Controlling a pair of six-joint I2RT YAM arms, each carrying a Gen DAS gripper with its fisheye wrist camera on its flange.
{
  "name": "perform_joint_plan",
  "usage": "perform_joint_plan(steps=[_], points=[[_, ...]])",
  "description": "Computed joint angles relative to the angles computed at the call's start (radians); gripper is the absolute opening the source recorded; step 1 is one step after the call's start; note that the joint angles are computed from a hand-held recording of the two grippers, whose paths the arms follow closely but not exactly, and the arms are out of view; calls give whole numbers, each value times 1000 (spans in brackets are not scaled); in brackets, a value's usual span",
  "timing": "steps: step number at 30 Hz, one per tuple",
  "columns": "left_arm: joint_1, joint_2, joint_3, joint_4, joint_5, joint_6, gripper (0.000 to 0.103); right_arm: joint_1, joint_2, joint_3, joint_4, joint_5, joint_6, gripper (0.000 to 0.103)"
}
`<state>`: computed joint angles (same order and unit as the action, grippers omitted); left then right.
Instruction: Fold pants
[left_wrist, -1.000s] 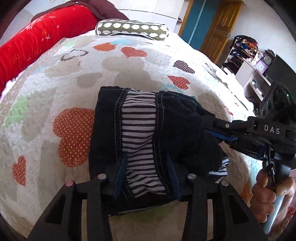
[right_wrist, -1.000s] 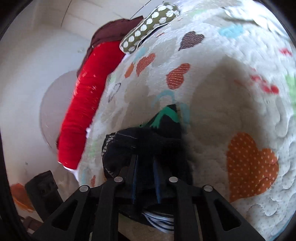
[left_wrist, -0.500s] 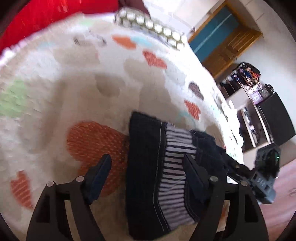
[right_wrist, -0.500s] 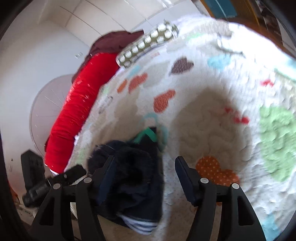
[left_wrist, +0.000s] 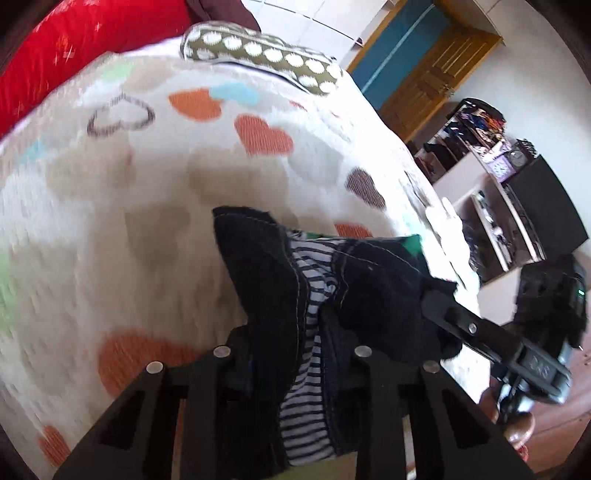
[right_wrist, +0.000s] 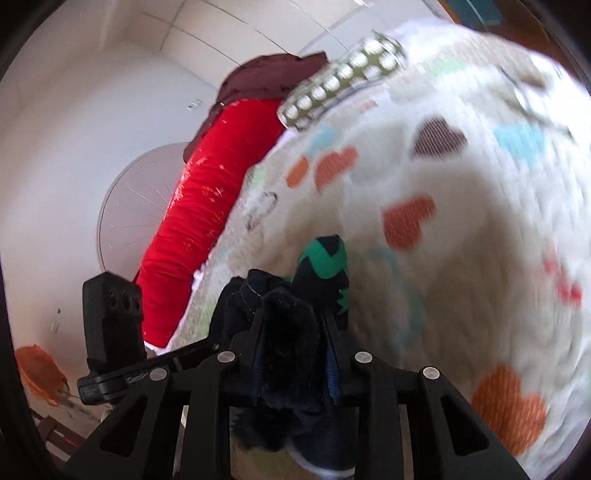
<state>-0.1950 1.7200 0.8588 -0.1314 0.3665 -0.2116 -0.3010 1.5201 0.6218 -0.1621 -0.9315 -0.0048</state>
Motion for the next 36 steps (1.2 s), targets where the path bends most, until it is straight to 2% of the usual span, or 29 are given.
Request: perform_joint_plan(steps=[3, 4, 5, 6, 7, 9, 12, 14, 16, 18, 20, 23, 25, 26, 29, 30, 31, 33, 34, 36], points=[[2, 129, 124, -45, -77, -2, 37, 58, 38, 67, 33, 111, 35, 35], [-1, 187, 160, -52, -119, 0, 39, 78, 71, 91, 43, 172, 39, 43], [-2, 224, 175, -49, -132, -1, 42, 112, 129, 123, 50, 289, 41, 48], [15, 238, 164, -32, -102, 2, 43, 135, 171, 148, 41, 380, 40, 60], [34, 220, 128, 3, -68, -8, 43, 145, 214, 169, 33, 432, 32, 65], [64, 174, 77, 16, -13, -12, 43, 101, 224, 142, 79, 359, 34, 66], [100, 65, -22, 42, 32, -6, 43, 56, 113, 77, 99, 361, 54, 65], [110, -29, -98, 69, -1, -6, 44, 54, -16, 12, 142, 364, 62, 64], [124, -113, -166, 93, -17, -17, 46, 70, -100, -2, 131, 290, 61, 62], [135, -185, -229, 114, -22, -34, 46, 112, -103, 34, 86, 179, 66, 61], [136, -251, -282, 120, -39, -41, 46, 162, -42, 75, 76, 126, 91, 61], [118, -380, -361, 118, -97, -46, 48, 227, 124, 130, 103, 174, 133, 60], [100, -484, -413, 106, -147, -41, 52, 232, 206, 123, 194, 247, 186, 55], [93, -528, -431, 101, -170, -37, 53, 213, 205, 102, 248, 241, 215, 55], [54, -687, -494, 80, -270, -34, 63, 170, 55, 23, 215, 195, 201, 57], [30, -742, -515, 71, -310, -45, 63, 161, 1, -15, 225, 186, 191, 61], [20, -769, -525, 65, -327, -48, 63, 155, -42, -59, 255, 174, 198, 68], [-22, -829, -531, 25, -376, -59, 63, 162, -34, -92, 260, 169, 210, 71], [-52, -869, -531, -9, -412, -62, 63, 189, 33, -53, 242, 201, 212, 70], [-129, -996, -536, -95, -517, -65, 64, 192, 21, -68, 239, 234, 198, 68]])
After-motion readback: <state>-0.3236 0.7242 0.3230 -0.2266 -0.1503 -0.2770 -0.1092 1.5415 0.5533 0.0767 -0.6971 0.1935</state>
